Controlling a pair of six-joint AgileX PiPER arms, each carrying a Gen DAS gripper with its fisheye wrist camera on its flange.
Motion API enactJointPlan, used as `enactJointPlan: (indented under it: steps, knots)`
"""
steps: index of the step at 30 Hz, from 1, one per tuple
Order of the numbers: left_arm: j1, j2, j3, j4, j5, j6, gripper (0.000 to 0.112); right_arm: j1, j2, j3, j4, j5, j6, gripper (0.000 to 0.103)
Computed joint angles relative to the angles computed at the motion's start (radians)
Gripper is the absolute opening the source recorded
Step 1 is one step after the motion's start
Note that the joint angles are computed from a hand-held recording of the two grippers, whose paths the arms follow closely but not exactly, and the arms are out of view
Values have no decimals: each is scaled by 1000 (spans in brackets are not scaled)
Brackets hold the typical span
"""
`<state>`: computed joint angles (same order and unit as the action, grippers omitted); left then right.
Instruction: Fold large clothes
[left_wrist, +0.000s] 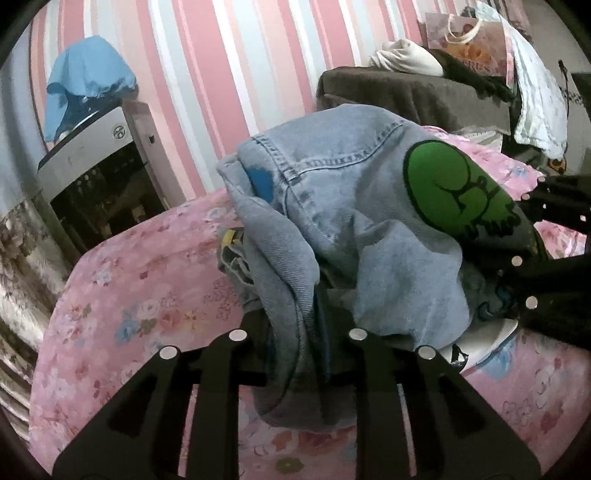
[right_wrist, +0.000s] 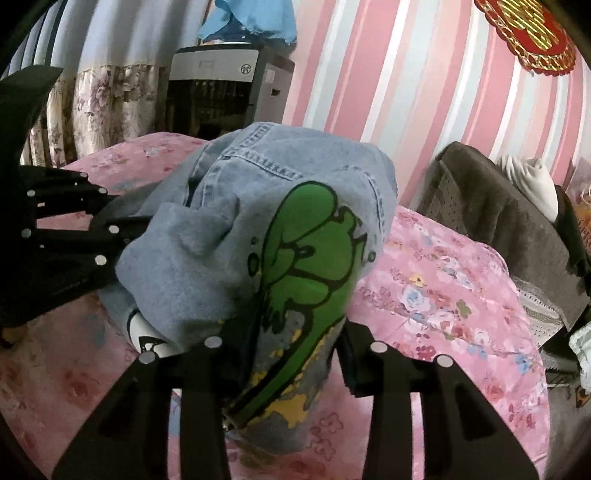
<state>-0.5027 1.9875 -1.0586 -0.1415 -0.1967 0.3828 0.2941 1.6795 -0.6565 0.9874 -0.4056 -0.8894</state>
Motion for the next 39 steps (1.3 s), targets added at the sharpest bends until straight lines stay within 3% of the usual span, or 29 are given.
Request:
enactJointPlan:
  steps: [6, 7, 9, 11, 14, 19, 22, 25, 30, 32, 34, 39]
  knots:
    - [-24, 2, 16, -197, -54, 186, 26, -35, 5, 8, -82, 40, 113, 45]
    - [-24, 1, 15, -228, -54, 210, 31, -38, 4, 6, -66, 49, 103, 47]
    - [-24, -6, 16, -309, -57, 270, 42, -39, -3, 8, -37, 55, 87, 55]
    - [-12, -20, 15, -384, -52, 307, 69, -24, -14, 7, 91, 40, -22, 71]
    - [18, -55, 45, -297, -46, 172, 95, 5, -45, 27, 213, -6, -103, 83]
    - [11, -95, 100, -383, -82, 254, 99, 4, -115, 79, 272, 15, -85, 100]
    - [16, -142, 153, -344, -104, 197, 100, 34, -164, 141, 218, -19, 8, 101]
    - [27, -205, 227, -266, -145, 86, 100, 86, -218, 219, 123, -92, 182, 101]
    - [10, -280, 343, -303, -272, 60, 100, 201, -243, 291, 71, -255, 375, 101]
    - [-5, -300, 391, -332, -349, 64, 100, 269, -230, 308, 97, -355, 415, 101]
    - [-24, -314, 438, -364, -440, 57, 100, 304, -225, 309, 130, -392, 419, 101]
    - [-21, -347, 524, -327, -543, -56, 100, 386, -211, 316, 201, -478, 440, 101]
